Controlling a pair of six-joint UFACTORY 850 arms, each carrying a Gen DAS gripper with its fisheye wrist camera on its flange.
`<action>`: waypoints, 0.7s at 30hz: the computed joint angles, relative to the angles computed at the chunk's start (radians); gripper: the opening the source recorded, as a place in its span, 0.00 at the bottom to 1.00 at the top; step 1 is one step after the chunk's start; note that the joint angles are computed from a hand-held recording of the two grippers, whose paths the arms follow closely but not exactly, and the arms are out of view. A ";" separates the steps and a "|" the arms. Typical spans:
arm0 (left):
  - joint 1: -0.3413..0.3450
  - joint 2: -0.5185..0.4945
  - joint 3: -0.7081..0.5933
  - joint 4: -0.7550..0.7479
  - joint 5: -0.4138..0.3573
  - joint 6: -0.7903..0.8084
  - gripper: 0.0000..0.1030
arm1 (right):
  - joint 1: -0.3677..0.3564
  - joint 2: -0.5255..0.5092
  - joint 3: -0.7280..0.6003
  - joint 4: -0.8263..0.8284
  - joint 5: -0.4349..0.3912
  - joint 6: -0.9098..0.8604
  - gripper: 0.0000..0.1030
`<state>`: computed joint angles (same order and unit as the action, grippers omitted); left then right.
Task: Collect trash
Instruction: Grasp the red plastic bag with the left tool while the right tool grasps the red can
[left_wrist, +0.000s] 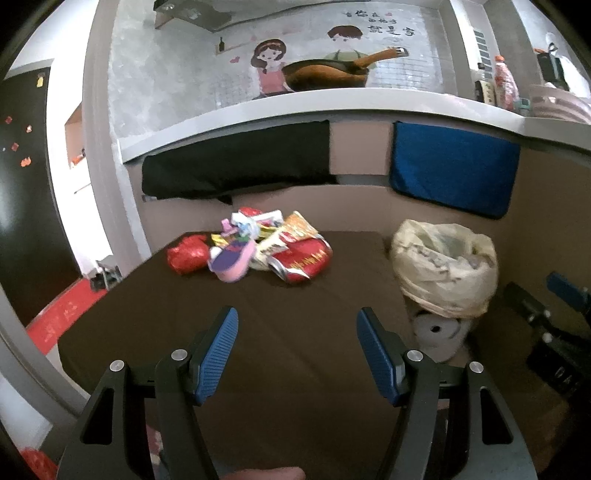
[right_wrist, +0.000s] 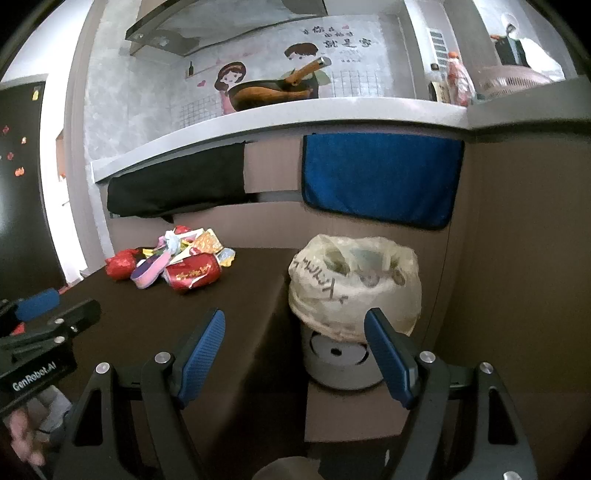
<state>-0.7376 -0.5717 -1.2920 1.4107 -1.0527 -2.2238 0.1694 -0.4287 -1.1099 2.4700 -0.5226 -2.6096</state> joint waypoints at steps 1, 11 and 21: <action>0.012 0.005 0.005 0.002 0.008 0.004 0.65 | 0.005 -0.008 -0.018 -0.015 0.008 0.012 0.73; 0.264 0.078 0.073 -0.049 0.193 0.061 0.40 | 0.095 -0.192 -0.345 -0.306 0.090 0.262 0.73; 0.498 0.111 0.164 0.229 0.523 -0.197 0.37 | 0.172 -0.598 -0.950 -1.238 0.059 1.282 0.73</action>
<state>-0.2393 -0.4612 -1.1280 1.6401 -0.5301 -2.4212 0.3412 -1.0265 -2.0601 1.2323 -0.4640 -1.3272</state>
